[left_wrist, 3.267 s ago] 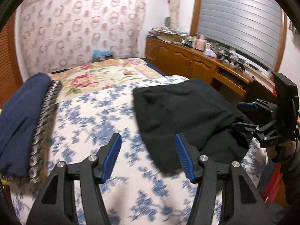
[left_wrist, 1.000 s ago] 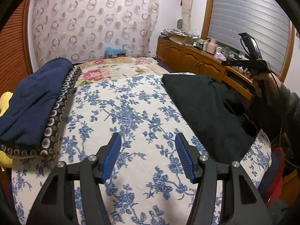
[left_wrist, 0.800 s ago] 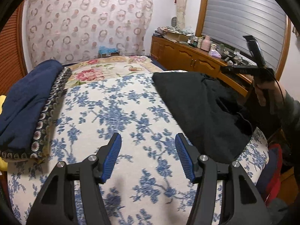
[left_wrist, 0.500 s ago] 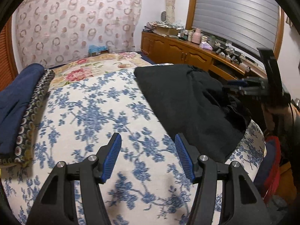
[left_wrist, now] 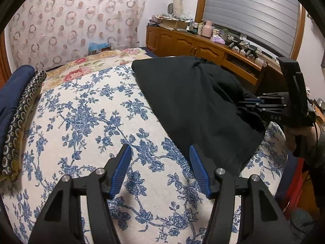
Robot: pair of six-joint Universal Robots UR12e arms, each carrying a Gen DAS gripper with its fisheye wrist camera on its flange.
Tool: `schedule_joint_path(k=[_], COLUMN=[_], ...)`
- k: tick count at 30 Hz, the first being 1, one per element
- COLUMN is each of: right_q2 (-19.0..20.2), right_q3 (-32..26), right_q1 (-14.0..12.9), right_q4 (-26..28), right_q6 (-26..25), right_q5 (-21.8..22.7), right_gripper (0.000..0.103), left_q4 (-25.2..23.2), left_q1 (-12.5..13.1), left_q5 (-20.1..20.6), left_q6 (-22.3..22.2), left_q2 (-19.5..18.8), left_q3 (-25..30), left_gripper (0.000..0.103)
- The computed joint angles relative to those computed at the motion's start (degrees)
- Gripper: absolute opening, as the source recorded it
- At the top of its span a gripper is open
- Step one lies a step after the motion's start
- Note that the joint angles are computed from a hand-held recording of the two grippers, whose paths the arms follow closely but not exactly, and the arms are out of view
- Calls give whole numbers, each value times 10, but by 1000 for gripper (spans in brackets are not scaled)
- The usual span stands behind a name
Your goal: Fold small clothes
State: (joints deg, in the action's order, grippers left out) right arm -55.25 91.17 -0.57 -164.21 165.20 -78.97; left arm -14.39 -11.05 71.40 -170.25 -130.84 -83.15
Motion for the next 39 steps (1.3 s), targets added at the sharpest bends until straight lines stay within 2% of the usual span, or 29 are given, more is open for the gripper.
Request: schedule_joint_path(k=[2, 6, 11, 15, 18, 19, 21, 23, 34, 39], right_q2=[-4, -18, -43, -49, -43, -41, -41, -40, -41, -39], right_q3=[6, 27, 57, 62, 51, 51, 53, 57, 63, 53], right_q1=[-3, -10, -22, -30, -27, -24, -21, -21, -29, -31], right_q4=[-6, -45, -112, -112, -73, -75, -79, -80, -92, -100], right_q6=[0, 1, 25, 37, 33, 33, 32, 33, 53, 60], right_q5=[12, 25, 2, -25, -48, -57, -63, -60, -25, -25], right_gripper=[2, 0, 0, 0, 13, 22, 30, 44, 44, 45], left_q4=[-4, -9, -9, -17, -21, -21, -23, -26, -32, -34], left_q1=[0, 0, -2, -4, -6, -7, -9, -10, -12, -13], left_q5=[-2, -6, -10, -11, -12, -12, -11, -11, -7, -2], left_q6=[0, -2, 1, 7, 11, 13, 16, 19, 18, 12], left_q2=[-1, -2, -1, -2, -2, -2, -2, -3, -9, -14], left_q3=[2, 4, 3, 6, 8, 8, 10, 12, 21, 28], left_gripper=[59, 59, 59, 59, 59, 59, 59, 59, 59, 59])
